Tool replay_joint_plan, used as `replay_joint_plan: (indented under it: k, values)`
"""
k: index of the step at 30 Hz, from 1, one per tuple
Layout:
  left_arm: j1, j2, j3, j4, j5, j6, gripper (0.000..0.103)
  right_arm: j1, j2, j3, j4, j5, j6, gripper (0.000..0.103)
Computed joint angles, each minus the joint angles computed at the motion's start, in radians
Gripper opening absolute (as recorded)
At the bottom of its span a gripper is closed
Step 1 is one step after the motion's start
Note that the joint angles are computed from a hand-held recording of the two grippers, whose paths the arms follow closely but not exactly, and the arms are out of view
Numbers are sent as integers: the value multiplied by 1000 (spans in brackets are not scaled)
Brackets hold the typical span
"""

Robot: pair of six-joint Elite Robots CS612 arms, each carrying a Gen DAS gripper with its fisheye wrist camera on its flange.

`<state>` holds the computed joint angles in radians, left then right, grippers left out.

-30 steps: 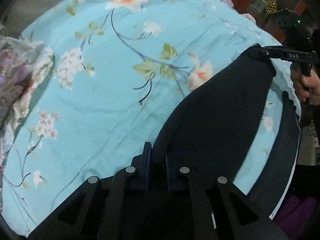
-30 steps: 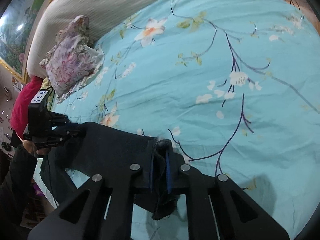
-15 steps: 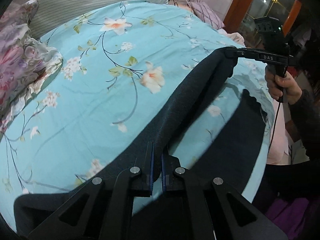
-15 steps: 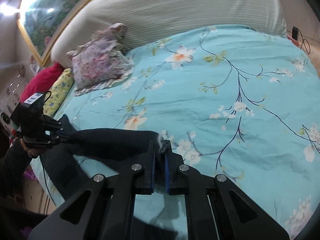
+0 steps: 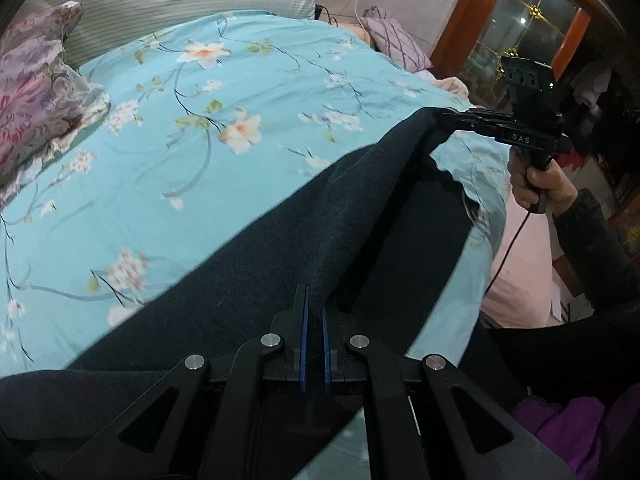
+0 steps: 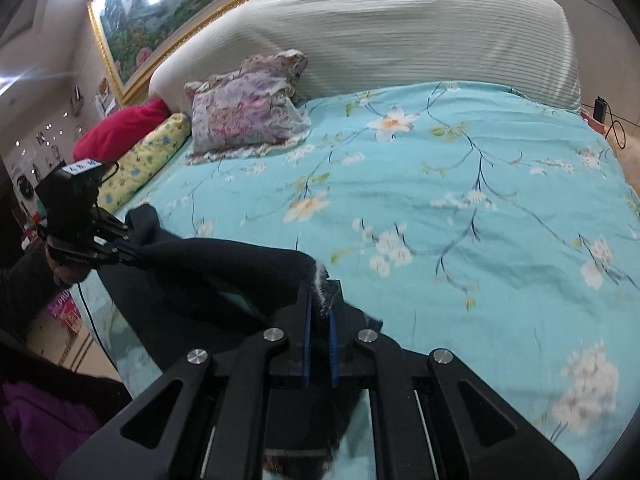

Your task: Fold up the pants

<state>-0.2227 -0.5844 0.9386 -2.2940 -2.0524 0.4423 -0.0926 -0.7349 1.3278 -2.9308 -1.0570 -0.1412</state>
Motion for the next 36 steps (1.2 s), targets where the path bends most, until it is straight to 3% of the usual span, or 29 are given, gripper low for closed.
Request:
replay_joint_plan:
  k: [13, 17, 27, 30, 34, 36]
  values:
    - [0, -61, 148, -65, -39, 10, 3, 3, -69, 162, -45, -44, -69, 8]
    - [-6, -62, 169, -84, -16, 13, 4, 5, -77, 186, -32, -68, -69, 3]
    - [-15, -62, 211, -132, 18, 12, 5, 13, -84, 227, -49, -108, -41, 3]
    - [-16, -61, 215, -139, 14, -4, 13, 13, -83, 218, 0, -121, -9, 4]
    - [-10, -64, 223, -149, -17, -46, 46, 26, -100, 239, -30, -198, 29, 10]
    - [-8, -68, 234, -179, -17, -69, 50, 32, -112, 256, -60, -232, 59, 16]
